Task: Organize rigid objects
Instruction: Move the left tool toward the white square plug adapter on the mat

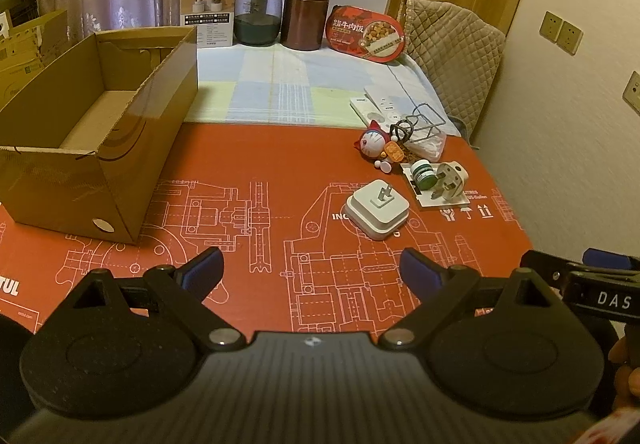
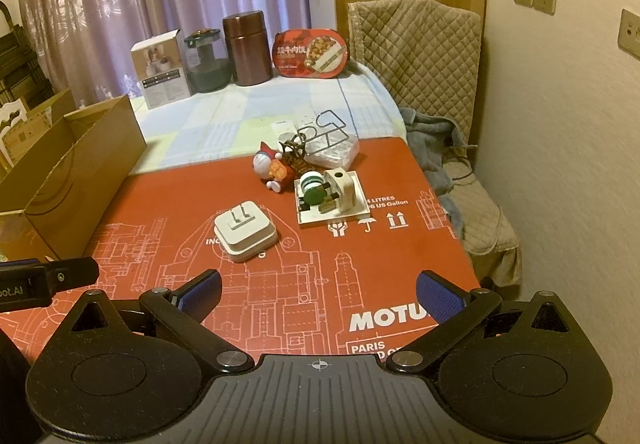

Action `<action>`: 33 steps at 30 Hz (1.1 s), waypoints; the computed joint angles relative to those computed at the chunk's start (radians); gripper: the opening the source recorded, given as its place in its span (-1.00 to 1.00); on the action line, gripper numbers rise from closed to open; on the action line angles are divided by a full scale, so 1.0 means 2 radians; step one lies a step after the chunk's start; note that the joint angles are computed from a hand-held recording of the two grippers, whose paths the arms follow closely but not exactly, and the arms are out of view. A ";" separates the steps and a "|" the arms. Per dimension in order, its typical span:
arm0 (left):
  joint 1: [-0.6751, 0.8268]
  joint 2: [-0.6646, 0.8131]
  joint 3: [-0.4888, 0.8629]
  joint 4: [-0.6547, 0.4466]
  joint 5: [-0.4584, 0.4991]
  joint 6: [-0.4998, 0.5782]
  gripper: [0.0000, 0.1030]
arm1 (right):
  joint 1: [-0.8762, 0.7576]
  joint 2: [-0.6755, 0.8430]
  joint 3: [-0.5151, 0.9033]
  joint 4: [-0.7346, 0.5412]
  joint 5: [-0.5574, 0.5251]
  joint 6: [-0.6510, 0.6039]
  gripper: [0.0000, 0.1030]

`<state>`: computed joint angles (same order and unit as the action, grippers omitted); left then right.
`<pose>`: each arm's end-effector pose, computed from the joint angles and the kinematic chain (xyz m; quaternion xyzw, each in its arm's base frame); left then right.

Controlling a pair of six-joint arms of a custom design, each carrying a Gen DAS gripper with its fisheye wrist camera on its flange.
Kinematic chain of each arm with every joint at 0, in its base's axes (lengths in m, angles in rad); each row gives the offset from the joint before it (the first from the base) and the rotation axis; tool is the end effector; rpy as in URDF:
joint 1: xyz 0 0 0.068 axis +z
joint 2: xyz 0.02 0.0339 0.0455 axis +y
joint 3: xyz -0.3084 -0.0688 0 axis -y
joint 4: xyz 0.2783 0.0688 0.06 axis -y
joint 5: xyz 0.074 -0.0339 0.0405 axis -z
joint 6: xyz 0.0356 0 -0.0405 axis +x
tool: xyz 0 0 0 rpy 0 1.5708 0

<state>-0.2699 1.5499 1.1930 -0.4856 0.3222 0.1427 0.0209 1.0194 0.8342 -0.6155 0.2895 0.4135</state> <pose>0.3507 -0.1087 0.3004 0.2448 0.8911 -0.1719 0.3413 0.2185 -0.0056 0.3063 0.2320 0.8889 -0.0504 0.3917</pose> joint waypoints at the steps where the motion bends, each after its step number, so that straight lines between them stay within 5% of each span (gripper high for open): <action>1: 0.001 0.002 0.001 0.000 0.000 0.001 0.80 | -0.001 0.001 0.000 0.000 0.000 0.000 0.95; 19: -0.001 0.049 0.019 0.020 0.018 0.029 0.80 | -0.036 0.007 -0.013 0.035 -0.035 -0.018 0.95; 33: -0.026 0.176 0.111 0.019 0.088 0.157 0.80 | -0.119 0.090 0.003 0.112 -0.102 -0.100 0.95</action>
